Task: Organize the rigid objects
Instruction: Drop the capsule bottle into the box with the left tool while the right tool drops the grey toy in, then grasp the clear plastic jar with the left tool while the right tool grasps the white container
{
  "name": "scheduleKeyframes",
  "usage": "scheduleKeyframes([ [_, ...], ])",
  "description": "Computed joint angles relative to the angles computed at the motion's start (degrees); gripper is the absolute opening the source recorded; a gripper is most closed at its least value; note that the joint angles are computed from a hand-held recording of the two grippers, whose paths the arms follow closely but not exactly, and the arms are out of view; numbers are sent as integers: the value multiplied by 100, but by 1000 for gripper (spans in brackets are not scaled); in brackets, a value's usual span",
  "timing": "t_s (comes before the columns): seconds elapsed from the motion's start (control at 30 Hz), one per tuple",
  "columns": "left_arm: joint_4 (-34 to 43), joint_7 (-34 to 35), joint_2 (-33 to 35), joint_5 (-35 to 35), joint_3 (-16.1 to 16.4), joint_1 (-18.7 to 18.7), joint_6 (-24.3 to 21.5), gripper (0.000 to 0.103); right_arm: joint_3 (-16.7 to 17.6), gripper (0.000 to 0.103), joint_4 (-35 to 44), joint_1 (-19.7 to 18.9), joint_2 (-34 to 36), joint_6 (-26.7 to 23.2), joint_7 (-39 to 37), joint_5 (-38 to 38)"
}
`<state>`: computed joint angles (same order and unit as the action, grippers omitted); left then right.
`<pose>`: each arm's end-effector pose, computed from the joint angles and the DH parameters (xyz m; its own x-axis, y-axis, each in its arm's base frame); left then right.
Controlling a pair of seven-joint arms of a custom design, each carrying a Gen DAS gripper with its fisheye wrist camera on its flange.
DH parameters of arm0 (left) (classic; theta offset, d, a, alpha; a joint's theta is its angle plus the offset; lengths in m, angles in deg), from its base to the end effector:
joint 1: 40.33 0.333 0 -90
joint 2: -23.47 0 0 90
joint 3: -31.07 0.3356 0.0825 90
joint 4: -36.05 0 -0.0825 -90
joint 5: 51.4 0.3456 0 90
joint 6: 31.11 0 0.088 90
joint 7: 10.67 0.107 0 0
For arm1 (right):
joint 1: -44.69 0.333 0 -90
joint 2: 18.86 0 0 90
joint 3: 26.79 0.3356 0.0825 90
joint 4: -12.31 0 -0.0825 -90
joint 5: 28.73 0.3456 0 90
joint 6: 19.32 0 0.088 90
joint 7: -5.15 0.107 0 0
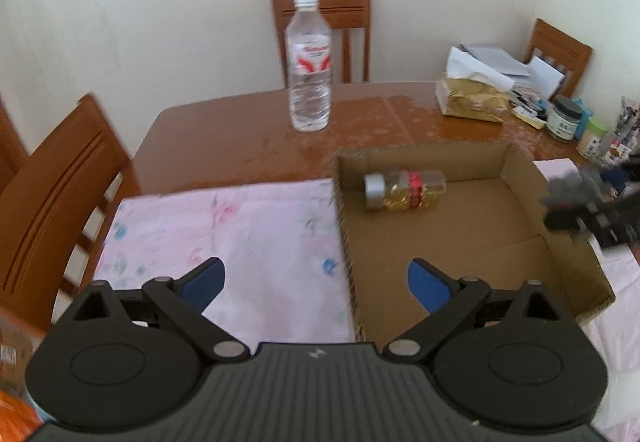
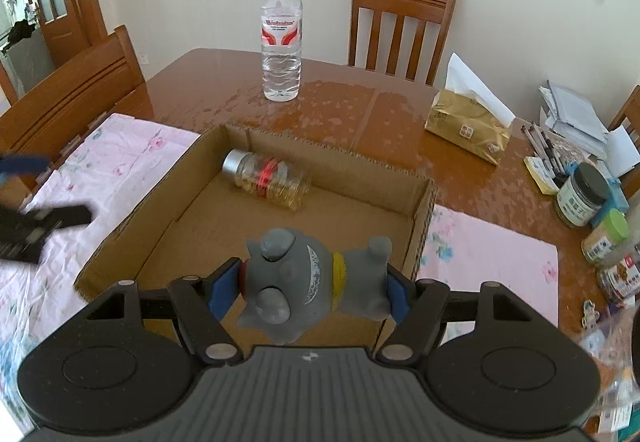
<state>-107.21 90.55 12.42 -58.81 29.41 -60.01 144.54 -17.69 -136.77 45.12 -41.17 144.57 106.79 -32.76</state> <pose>0.4367 -0.1603 0.4894 -0.4139 -0.9092 -0.0444 -0.6485 0.3288 -0.6866 0.4035 0.0769 0.4993 0.0346 -0.9994 -0.0061 -0.7965 -0.0239 -0.6041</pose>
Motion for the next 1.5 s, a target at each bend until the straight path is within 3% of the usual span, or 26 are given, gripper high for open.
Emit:
scheduleKeyframes([
  [0.13, -295, -444, -225, 155, -151, 256, -22, 98, 49, 78, 368, -181, 464, 135, 64, -242],
  [0.23, -449, -865, -343, 528, -302, 512, -71, 98, 273, 103, 630, -555, 756, 381, 547, -779],
  [0.4, -695, -1258, -547, 928, -335, 644, -135, 98, 283, 103, 845, -624, 878, 329, 1098, -1316],
  [0.6, -815, -1295, -654, 1026, -91, 411, -169, 98, 141, 103, 663, -347, 633, 146, 1315, -1403],
  [0.93, -977, -412, -765, 511, 563, -390, -115, 98, 617, 103, -52, -474, -326, -369, 2144, -1570],
  [1.17, -1092, 855, -853, -384, 1515, -1478, -87, 98, 1198, 103, -543, -518, -1117, -1301, 3129, -1643],
  [1.3, -1093, 1657, -914, -1016, 2013, -2043, -201, 98, 1402, 103, -730, -246, -1449, -2065, 3710, -1646],
  [1.43, -1135, 2317, -984, -1479, 2243, -2340, -256, 98, 1517, 103, -892, 149, -1715, -2826, 4209, -1645],
  [1.5, -1154, 2517, -993, -1619, 2201, -2338, -304, 98, 1480, 103, -987, 377, -1796, -3112, 4430, -1536],
])
